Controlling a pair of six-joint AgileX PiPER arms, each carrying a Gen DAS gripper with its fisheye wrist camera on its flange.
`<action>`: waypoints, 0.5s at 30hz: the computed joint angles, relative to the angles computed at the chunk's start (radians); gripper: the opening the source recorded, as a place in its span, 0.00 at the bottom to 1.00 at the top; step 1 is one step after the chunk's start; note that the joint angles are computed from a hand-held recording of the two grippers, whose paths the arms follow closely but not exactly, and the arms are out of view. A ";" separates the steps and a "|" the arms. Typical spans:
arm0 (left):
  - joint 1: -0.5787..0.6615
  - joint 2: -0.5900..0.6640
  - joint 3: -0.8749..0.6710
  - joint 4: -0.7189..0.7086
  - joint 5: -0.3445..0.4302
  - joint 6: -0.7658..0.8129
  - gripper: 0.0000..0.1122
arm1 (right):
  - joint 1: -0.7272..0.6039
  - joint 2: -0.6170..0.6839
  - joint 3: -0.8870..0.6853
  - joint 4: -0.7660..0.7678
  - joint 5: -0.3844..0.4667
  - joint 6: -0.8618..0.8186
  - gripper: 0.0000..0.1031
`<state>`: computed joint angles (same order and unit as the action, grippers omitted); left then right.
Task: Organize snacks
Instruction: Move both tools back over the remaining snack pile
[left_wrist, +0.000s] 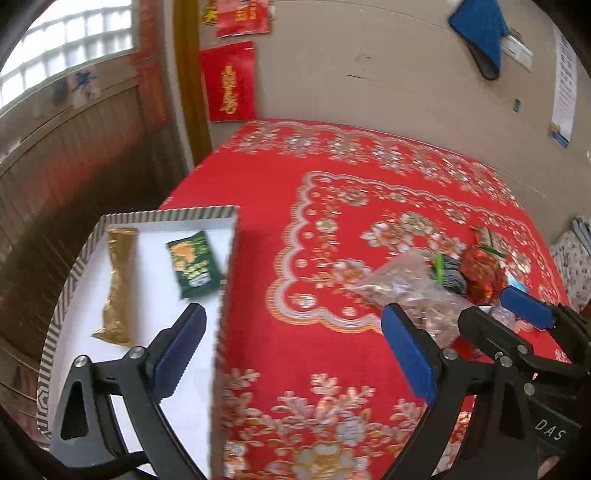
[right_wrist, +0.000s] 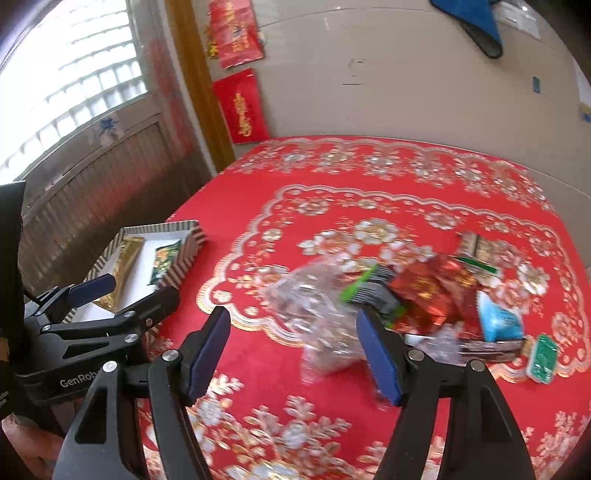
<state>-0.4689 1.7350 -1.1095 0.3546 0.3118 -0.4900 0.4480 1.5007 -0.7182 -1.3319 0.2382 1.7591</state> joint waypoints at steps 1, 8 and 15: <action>-0.012 0.003 -0.007 0.005 0.004 -0.007 0.85 | -0.010 -0.015 0.014 0.008 0.002 -0.012 0.69; -0.108 0.035 -0.066 0.048 0.045 -0.069 0.85 | -0.104 -0.119 0.098 0.122 -0.015 -0.152 0.69; -0.184 0.080 -0.135 0.066 0.090 -0.095 0.85 | -0.199 -0.188 0.159 0.270 -0.044 -0.342 0.70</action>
<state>-0.6532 1.8153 -1.2447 0.4204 0.4015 -0.5845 0.2488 1.3130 -0.5595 -1.0618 0.1938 1.4172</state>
